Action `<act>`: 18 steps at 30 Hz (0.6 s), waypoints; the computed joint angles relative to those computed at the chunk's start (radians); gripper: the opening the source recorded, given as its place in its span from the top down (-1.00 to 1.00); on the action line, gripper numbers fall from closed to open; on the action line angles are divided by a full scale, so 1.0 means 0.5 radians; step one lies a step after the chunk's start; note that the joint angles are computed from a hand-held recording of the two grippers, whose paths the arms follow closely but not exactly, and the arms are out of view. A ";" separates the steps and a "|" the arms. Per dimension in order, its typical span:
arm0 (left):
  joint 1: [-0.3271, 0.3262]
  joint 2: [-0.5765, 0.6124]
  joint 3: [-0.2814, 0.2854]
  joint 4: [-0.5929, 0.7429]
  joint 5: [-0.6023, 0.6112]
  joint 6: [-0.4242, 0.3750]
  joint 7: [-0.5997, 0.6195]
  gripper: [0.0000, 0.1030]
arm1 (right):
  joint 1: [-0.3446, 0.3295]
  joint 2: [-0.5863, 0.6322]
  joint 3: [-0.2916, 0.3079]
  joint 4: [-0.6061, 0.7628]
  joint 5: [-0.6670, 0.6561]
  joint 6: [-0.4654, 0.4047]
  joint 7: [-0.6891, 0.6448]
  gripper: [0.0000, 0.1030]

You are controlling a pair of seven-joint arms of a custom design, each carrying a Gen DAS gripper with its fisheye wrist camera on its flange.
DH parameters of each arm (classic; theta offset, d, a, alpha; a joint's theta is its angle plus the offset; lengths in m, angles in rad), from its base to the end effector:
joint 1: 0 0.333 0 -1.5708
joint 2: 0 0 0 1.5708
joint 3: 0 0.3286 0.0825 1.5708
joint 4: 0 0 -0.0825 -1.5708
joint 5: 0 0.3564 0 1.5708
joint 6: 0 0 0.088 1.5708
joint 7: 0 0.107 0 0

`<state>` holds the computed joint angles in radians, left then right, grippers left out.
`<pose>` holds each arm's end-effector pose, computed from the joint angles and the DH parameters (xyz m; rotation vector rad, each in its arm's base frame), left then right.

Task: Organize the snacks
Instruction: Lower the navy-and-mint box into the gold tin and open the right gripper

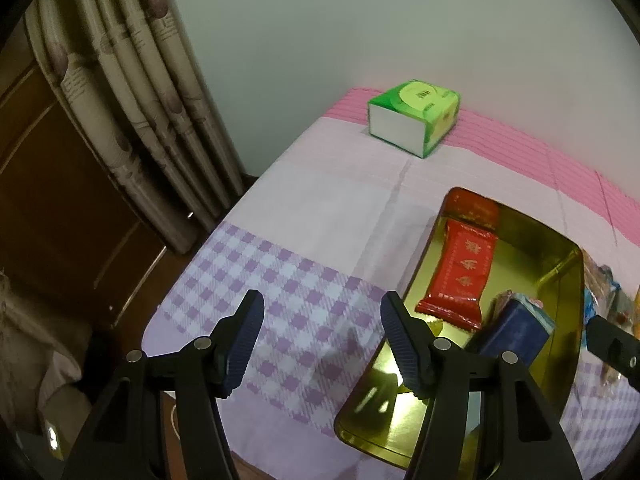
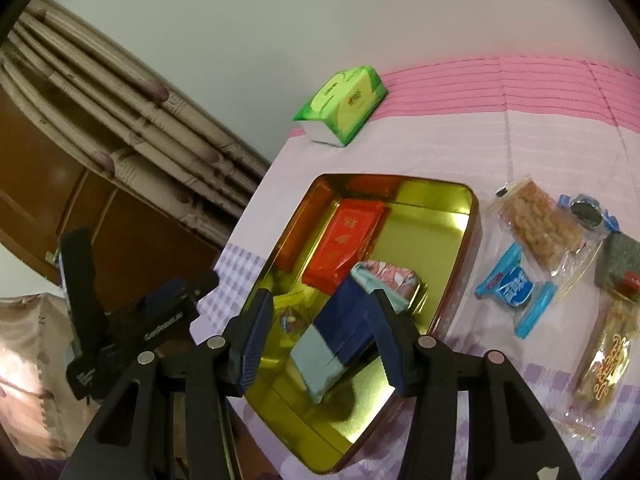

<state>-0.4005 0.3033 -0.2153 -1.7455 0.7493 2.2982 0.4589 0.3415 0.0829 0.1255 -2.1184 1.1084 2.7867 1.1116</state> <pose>0.5427 -0.3489 0.4575 -1.8942 1.7525 -0.3924 0.5221 0.2162 0.4493 -1.6122 1.6616 0.1440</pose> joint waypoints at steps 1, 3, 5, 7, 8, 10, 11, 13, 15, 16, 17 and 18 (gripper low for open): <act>-0.003 0.004 -0.004 0.003 0.003 0.002 0.013 -0.19 | 0.003 -0.014 0.003 -0.019 0.012 0.012 -0.007 0.06; -0.011 -0.002 -0.005 -0.001 0.019 0.011 0.017 -0.19 | 0.007 -0.030 0.007 -0.038 0.056 0.020 -0.040 0.03; -0.027 -0.007 -0.001 -0.001 0.058 0.007 0.003 -0.19 | 0.014 -0.048 0.008 -0.062 0.080 0.046 -0.053 -0.02; -0.030 -0.015 -0.001 -0.008 0.074 0.014 0.000 -0.19 | 0.022 -0.064 0.010 -0.081 0.123 0.069 -0.088 -0.06; -0.031 -0.018 -0.003 -0.012 0.077 0.019 0.001 -0.20 | 0.027 -0.084 0.010 -0.104 0.137 0.086 -0.098 -0.10; -0.030 -0.022 -0.007 -0.016 0.074 0.026 0.006 -0.20 | 0.038 -0.124 0.009 -0.151 0.160 0.126 -0.112 -0.16; -0.029 -0.024 -0.009 -0.019 0.072 0.034 0.009 -0.20 | 0.043 -0.145 0.007 -0.174 0.188 0.139 -0.133 -0.19; -0.032 -0.025 -0.010 -0.018 0.076 0.035 0.008 -0.20 | 0.051 -0.189 -0.001 -0.220 0.236 0.160 -0.167 -0.23; -0.041 -0.027 -0.010 -0.017 0.091 0.030 0.004 -0.20 | 0.062 -0.242 -0.007 -0.287 0.230 0.209 -0.154 -0.27; -0.044 -0.029 -0.011 -0.018 0.096 0.031 0.004 -0.20 | 0.067 -0.271 -0.010 -0.324 0.234 0.236 -0.156 -0.29; -0.046 -0.031 -0.012 -0.019 0.100 0.032 0.004 -0.20 | 0.072 -0.301 -0.016 -0.360 0.244 0.253 -0.160 -0.30; -0.050 -0.031 -0.012 -0.018 0.108 0.029 0.003 -0.20 | 0.076 -0.327 -0.022 -0.394 0.253 0.269 -0.161 -0.31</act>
<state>-0.4256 0.2878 -0.2215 -1.7546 0.8032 2.3128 0.4602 0.3797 -0.0804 0.1146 -2.3152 1.2349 2.9214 1.0309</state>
